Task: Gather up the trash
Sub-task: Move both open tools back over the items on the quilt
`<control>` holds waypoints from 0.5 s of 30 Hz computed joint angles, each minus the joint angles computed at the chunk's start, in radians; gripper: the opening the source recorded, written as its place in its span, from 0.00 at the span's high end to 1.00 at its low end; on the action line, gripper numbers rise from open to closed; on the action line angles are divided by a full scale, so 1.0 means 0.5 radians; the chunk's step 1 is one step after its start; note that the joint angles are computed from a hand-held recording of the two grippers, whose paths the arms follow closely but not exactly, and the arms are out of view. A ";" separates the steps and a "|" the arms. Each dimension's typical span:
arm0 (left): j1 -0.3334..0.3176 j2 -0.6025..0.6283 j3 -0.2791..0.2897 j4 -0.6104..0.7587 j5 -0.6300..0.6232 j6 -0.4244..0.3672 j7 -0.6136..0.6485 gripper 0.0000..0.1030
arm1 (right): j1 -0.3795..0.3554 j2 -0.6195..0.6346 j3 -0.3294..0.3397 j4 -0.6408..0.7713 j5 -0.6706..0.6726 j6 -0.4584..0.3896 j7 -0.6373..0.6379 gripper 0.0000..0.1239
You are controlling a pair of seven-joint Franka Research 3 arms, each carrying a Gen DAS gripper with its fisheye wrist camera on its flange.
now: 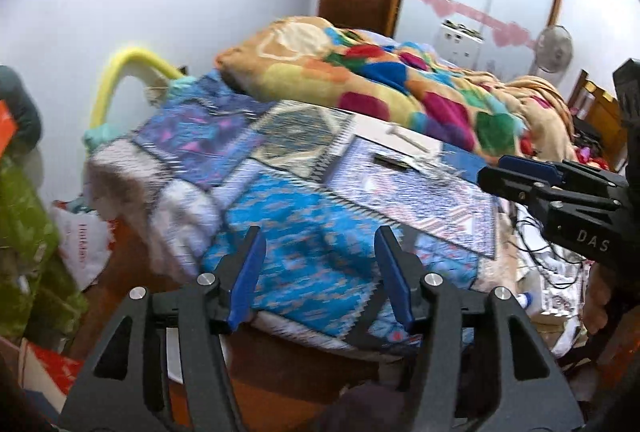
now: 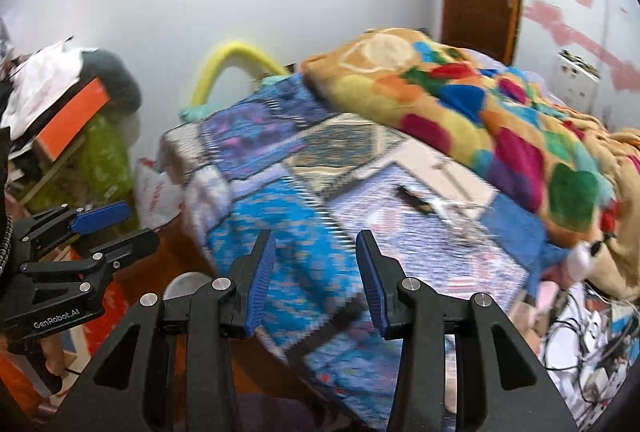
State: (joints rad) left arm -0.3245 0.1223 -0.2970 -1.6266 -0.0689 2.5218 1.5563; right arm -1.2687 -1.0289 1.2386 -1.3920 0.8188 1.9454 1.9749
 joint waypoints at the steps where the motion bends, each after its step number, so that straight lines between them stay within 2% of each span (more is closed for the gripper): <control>1: -0.017 0.066 -0.017 0.078 -0.009 -0.042 0.005 0.46 | 0.047 -0.017 -0.044 -0.077 -0.015 -0.001 0.000 0.69; 7: -0.146 0.407 -0.052 0.457 0.148 -0.192 -0.059 0.46 | 0.302 0.009 -0.154 -0.480 -0.178 0.065 0.053 0.69; 15: -0.310 0.887 -0.044 1.063 0.256 -0.440 -0.081 0.46 | 0.494 0.145 -0.151 -0.871 -0.295 0.195 0.166 0.69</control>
State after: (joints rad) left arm -0.4796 0.5655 -0.3187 -1.0951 0.0592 2.3018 1.5159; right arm -1.0215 -0.9566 1.1633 -1.8275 0.6712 2.0431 2.0580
